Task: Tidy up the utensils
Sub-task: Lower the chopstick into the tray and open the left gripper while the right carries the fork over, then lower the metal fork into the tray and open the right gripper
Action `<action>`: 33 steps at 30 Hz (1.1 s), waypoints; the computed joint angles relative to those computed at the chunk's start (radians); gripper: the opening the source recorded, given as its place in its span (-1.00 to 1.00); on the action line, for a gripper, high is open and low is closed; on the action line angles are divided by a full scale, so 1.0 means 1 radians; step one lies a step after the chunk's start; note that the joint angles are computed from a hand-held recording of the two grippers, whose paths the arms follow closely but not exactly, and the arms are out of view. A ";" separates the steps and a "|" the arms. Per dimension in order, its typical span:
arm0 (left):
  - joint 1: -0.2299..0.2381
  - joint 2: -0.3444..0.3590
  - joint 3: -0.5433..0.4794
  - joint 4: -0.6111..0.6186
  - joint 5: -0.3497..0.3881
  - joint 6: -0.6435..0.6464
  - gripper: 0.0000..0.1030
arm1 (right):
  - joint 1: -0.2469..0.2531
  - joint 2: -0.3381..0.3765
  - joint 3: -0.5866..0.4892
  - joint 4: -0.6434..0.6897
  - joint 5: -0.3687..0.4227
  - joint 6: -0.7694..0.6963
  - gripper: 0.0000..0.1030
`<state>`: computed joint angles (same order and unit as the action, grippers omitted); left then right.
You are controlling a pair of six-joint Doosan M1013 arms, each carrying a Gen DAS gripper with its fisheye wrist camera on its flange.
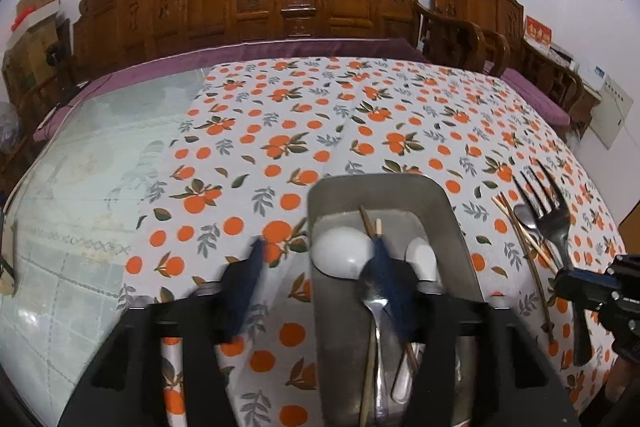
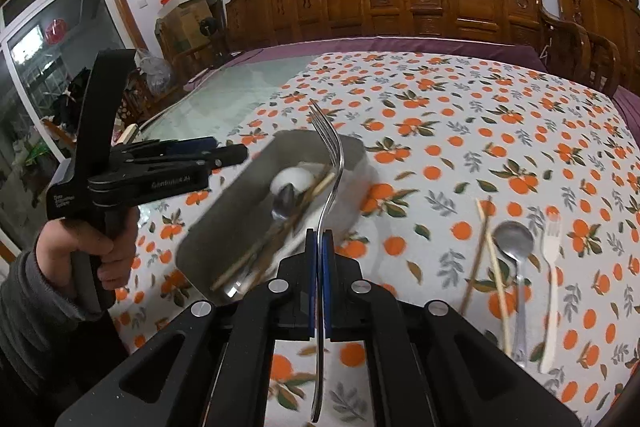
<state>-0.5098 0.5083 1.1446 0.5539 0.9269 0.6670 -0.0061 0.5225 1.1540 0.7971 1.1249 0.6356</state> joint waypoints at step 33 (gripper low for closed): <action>0.032 -0.069 0.084 0.104 -0.031 -0.143 0.81 | 0.129 0.073 -0.051 -0.105 -0.039 0.234 -0.89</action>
<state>-0.4775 0.4398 1.2282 0.6575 0.8961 0.5238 0.1226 0.5952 1.1033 0.6924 1.0859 0.8700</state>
